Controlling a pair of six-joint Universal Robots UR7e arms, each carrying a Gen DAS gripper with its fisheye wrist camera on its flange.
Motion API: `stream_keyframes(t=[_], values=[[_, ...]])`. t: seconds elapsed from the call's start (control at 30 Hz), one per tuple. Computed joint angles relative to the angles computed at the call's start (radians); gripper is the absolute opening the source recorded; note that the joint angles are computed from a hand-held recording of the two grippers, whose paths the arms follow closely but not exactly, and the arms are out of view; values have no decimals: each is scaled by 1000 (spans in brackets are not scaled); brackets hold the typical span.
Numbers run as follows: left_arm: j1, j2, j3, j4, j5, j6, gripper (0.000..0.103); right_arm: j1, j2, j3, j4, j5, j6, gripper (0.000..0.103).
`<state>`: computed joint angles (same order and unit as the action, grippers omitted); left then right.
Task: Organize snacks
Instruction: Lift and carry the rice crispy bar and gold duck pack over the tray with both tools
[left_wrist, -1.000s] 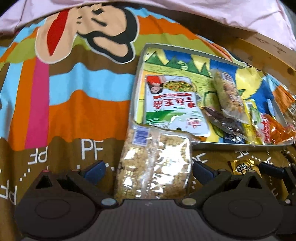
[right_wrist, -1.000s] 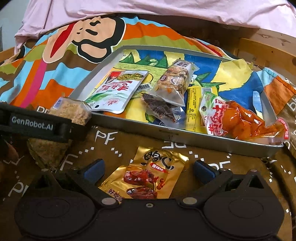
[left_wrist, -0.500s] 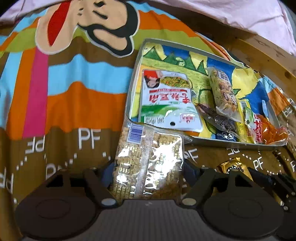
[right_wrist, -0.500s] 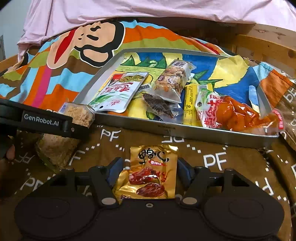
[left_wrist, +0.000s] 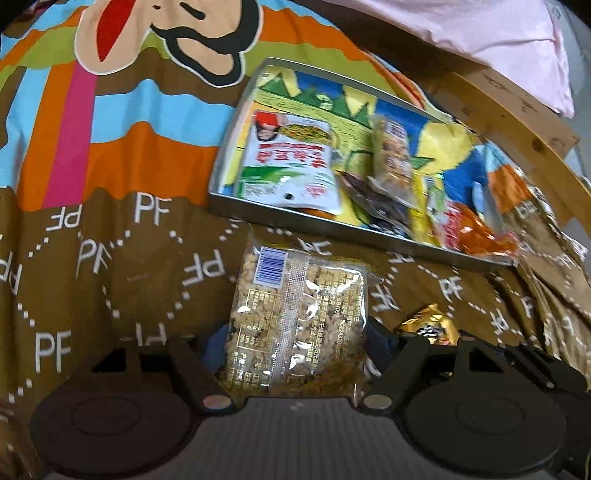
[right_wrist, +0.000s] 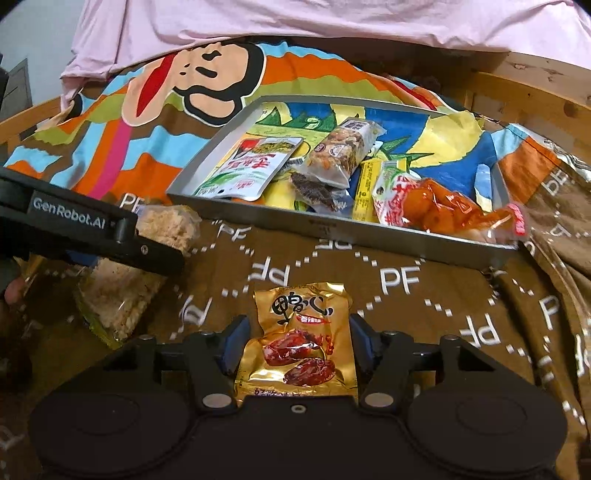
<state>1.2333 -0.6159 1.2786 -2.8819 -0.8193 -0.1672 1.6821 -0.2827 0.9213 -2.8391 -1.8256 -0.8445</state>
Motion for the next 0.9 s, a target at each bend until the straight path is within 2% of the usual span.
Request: stream_keyframes(t=[0.17, 0.3, 0.47, 0.9], values=[[-9, -8, 26, 3, 2, -9, 78, -7, 0, 6, -2, 2, 2, 64], [-13, -18, 48, -10, 5, -18, 78, -14, -12, 36, -28, 19, 2, 62], [-21, -29, 81, -29, 0, -16, 78, -20, -49, 110, -75, 36, -21, 53], [-57, -52, 167, -78, -3, -10, 78, -51, -203, 349, -162, 92, -18, 51]])
